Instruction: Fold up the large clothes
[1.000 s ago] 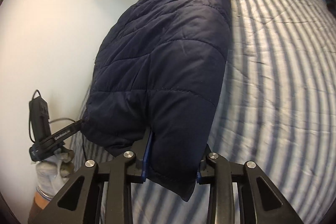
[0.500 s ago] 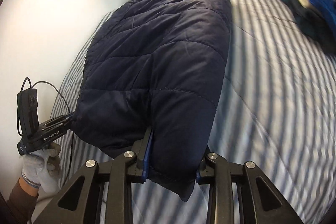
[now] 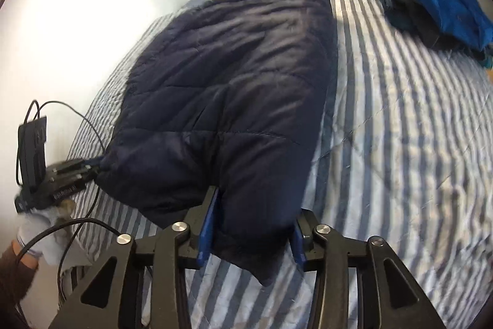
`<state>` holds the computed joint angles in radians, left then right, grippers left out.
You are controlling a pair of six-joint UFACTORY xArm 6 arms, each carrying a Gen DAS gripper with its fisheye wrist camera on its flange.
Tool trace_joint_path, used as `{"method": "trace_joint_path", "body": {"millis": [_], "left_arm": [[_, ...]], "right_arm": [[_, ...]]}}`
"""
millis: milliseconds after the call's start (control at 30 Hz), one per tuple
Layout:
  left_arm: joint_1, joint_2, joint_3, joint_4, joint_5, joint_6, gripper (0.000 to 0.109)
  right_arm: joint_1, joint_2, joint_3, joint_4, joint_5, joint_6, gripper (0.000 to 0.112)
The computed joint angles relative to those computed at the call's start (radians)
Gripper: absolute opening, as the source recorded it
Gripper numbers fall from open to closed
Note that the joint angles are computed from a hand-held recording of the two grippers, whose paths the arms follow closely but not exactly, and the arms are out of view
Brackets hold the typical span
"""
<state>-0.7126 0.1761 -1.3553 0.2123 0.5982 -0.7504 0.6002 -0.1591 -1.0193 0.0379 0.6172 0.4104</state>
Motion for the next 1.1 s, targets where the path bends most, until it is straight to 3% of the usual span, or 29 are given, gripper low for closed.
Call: {"method": "trace_joint_path", "body": {"millis": [133, 267, 400, 500, 667, 833, 933, 1100], "left_arm": [[0.045, -0.065, 0.011, 0.017, -0.037, -0.032, 0.017], [0.074, 0.04, -0.17, 0.033, -0.009, -0.003, 0.017], [0.081, 0.229, -0.451, 0.062, 0.067, 0.046, 0.017], [0.08, 0.399, -0.694, 0.069, 0.142, 0.058, 0.017], [0.083, 0.625, -0.998, 0.05, 0.265, 0.079, 0.017], [0.085, 0.596, -0.878, 0.083, 0.243, 0.024, 0.017], [0.094, 0.537, -0.726, 0.075, 0.171, -0.021, 0.018], [0.099, 0.513, -0.676, 0.054, 0.143, -0.018, 0.018]], "right_arm": [[-0.027, -0.074, 0.033, -0.044, -0.033, -0.026, 0.047], [-0.073, -0.055, -0.016, -0.111, -0.071, 0.023, 0.048], [-0.102, 0.074, -0.171, -0.233, -0.081, 0.081, 0.048], [-0.129, 0.201, -0.301, -0.232, -0.12, 0.055, 0.048], [-0.166, 0.431, -0.57, -0.255, -0.086, 0.056, 0.048], [-0.177, 0.68, -0.881, -0.268, 0.074, 0.024, 0.048], [-0.153, 0.789, -1.005, -0.233, 0.138, -0.035, 0.048], [-0.099, 0.906, -1.155, -0.312, 0.227, -0.072, 0.048]]}}
